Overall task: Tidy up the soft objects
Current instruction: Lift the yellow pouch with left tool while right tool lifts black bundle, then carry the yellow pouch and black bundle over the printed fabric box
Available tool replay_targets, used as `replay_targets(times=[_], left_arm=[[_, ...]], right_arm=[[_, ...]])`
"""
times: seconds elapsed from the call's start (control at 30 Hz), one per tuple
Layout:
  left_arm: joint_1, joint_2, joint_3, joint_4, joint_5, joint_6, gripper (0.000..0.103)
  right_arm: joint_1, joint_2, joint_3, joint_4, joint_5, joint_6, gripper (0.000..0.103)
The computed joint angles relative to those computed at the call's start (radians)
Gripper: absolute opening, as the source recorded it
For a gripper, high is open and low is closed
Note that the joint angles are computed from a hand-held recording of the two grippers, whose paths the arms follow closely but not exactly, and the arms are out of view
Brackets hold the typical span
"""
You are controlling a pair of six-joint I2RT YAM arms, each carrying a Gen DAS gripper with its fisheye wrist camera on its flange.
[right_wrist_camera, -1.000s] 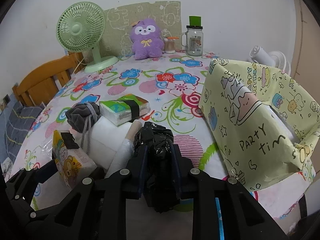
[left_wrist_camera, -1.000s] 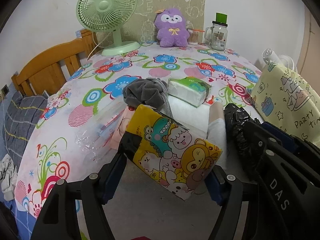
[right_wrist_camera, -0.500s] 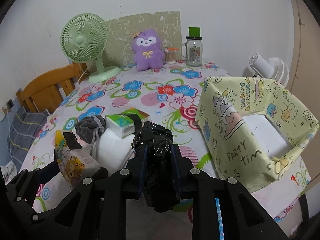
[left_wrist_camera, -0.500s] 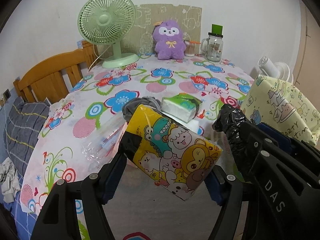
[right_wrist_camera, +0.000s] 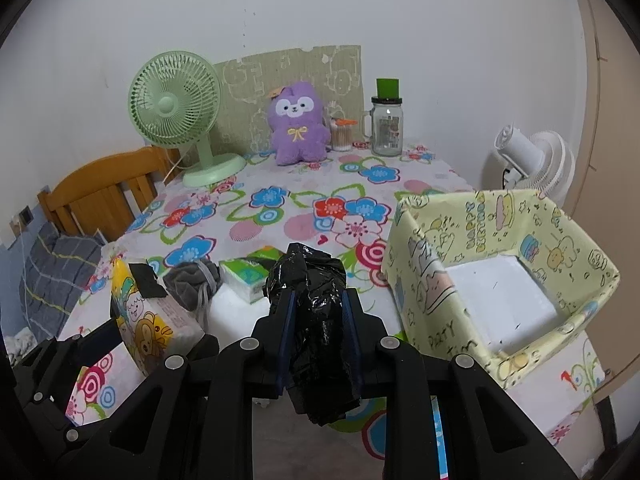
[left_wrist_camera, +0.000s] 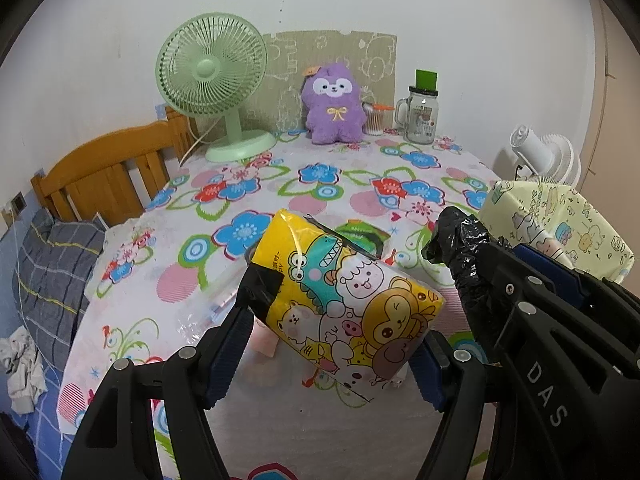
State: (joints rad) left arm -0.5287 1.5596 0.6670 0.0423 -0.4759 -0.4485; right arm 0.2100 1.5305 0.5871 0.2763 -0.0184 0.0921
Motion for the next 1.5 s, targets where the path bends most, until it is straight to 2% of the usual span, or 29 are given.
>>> replay_targets(times=[0.63, 1.03, 1.5], left_arm=[[-0.063, -0.061, 0.080, -0.103, -0.053, -0.019, 0.075], [-0.118, -0.006, 0.168, -0.125, -0.084, -0.037, 0.075], [-0.154, 0.094, 0.289, -0.118, -0.054, -0.006, 0.075]], right_arm=[[-0.074, -0.132, 0.016, -0.084, -0.047, -0.054, 0.026], [-0.164, -0.148, 0.049, -0.124, -0.119, -0.116, 0.026], [-0.280, -0.124, 0.093, -0.132, -0.173, -0.169, 0.026]])
